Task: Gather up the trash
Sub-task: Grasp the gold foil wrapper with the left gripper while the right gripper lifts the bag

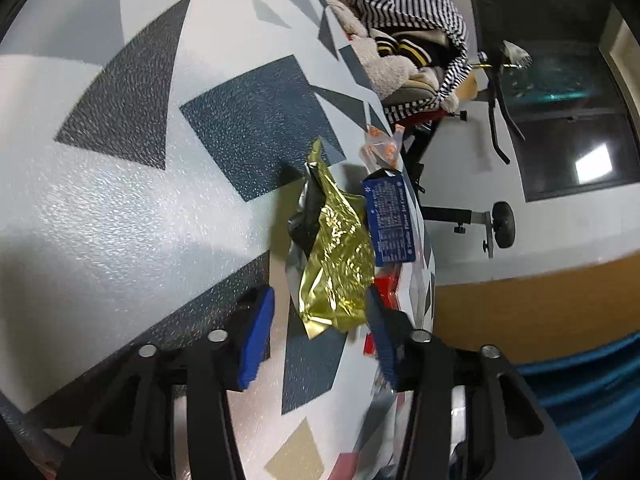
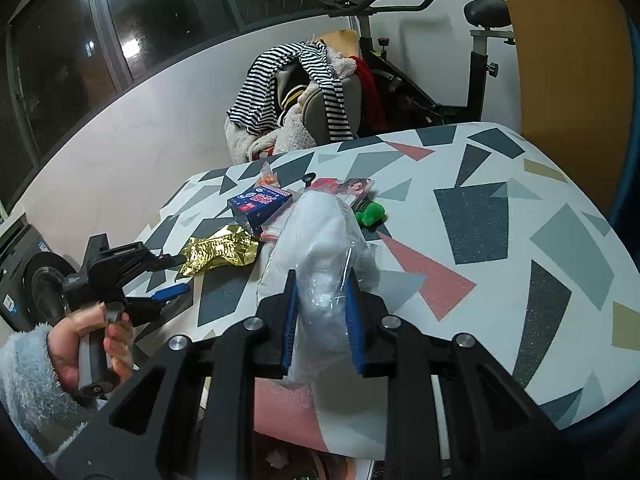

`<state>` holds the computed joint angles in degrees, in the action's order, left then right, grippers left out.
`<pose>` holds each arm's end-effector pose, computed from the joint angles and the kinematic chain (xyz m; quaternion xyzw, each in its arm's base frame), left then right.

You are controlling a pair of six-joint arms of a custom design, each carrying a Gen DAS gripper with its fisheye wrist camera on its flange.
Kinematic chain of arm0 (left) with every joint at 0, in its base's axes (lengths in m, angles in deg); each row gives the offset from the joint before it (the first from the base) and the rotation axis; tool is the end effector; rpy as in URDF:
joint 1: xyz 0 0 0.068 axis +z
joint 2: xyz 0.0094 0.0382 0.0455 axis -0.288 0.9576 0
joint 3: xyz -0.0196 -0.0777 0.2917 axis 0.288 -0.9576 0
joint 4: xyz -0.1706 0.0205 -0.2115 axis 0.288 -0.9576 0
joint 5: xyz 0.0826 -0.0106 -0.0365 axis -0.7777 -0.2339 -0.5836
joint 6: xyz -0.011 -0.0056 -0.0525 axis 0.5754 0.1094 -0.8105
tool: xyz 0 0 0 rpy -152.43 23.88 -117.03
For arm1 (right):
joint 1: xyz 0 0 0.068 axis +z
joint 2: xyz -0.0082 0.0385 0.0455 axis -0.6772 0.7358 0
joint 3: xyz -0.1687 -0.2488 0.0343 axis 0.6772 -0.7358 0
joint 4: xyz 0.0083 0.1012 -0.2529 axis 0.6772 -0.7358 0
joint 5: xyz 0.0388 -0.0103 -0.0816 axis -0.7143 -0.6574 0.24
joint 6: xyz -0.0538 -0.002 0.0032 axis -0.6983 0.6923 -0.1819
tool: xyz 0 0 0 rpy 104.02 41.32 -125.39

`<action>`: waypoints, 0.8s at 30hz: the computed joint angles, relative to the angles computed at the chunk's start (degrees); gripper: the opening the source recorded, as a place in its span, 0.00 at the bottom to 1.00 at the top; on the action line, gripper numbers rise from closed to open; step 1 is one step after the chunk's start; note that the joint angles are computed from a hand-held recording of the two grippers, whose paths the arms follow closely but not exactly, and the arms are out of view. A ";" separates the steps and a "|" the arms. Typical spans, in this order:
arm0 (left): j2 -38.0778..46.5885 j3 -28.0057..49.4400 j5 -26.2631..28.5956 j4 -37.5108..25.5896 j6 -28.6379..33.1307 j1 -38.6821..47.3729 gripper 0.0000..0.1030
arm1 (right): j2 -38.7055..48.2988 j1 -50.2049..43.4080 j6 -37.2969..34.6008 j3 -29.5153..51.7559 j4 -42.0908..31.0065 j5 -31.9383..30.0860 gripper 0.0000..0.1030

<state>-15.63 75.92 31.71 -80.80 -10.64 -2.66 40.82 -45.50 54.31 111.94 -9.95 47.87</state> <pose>0.1914 0.0268 0.1606 -0.3780 0.7991 -0.3851 0.2650 0.1620 0.0104 0.2487 -0.1015 0.8829 0.2307 0.3963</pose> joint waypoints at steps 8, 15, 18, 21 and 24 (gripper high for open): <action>-3.74 2.07 -1.58 -7.36 8.09 -1.17 0.13 | -1.05 0.17 -0.32 0.27 -1.76 -0.11 0.24; -17.15 11.37 -1.47 -34.22 35.32 5.69 0.11 | -2.67 0.98 -0.52 0.39 -3.07 -0.62 0.24; -21.75 15.23 0.51 -45.41 46.09 10.88 0.11 | -4.10 2.09 -0.21 0.40 -4.11 -0.79 0.24; -26.50 18.94 2.55 -57.42 58.38 15.75 0.11 | -6.04 3.77 -0.13 0.41 -5.69 -0.42 0.24; -30.45 21.82 3.65 -66.95 67.17 17.68 0.11 | -8.14 4.96 -0.34 0.53 -8.26 -0.64 0.24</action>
<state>-46.08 97.74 35.36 -147.76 56.53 15.02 32.67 -40.53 53.97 112.48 -18.21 47.22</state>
